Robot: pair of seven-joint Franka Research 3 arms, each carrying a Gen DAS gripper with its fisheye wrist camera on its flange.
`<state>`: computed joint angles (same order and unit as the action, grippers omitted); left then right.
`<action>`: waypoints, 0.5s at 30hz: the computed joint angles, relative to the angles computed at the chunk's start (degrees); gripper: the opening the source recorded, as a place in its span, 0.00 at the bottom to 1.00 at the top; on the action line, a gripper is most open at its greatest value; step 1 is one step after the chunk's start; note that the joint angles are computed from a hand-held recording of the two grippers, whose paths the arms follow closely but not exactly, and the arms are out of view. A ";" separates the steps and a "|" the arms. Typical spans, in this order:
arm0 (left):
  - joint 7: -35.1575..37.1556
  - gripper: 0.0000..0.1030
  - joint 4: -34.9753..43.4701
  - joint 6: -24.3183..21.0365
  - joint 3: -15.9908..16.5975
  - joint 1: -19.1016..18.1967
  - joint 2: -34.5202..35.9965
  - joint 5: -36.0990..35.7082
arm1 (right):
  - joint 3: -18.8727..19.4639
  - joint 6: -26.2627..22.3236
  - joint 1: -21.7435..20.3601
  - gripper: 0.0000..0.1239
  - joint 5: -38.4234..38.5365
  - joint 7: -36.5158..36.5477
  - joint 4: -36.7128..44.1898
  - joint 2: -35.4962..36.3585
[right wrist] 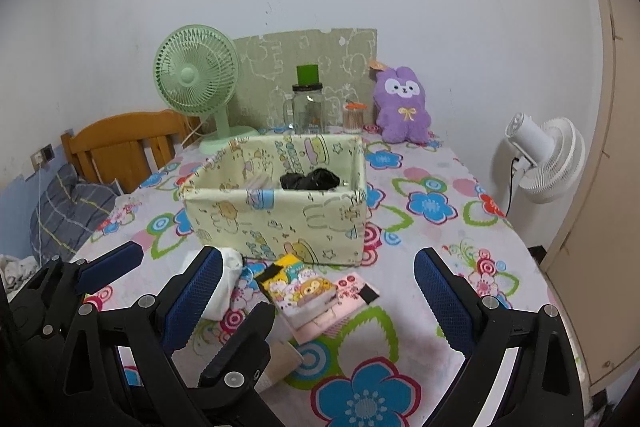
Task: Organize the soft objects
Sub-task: 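Reach the left gripper down and grasp the white cloth-wrapped roll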
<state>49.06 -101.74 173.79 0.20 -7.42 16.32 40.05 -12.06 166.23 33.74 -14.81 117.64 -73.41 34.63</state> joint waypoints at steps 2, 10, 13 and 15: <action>-0.14 0.99 -0.32 0.17 0.16 -0.17 0.09 0.33 | 0.53 0.17 -0.36 0.78 0.53 -0.25 -0.94 -0.19; 2.57 0.99 -2.29 1.78 -0.41 0.23 0.45 -1.67 | -0.83 0.93 0.83 0.78 -0.18 0.78 -4.03 -0.98; 1.25 0.99 -2.81 2.41 1.20 -1.19 0.56 0.09 | 0.09 1.79 0.24 0.78 0.45 0.39 -5.62 -1.42; 2.02 0.99 -2.90 2.16 0.73 -0.88 0.76 -0.09 | 0.68 2.14 -0.22 0.78 1.25 -0.23 -6.17 -1.39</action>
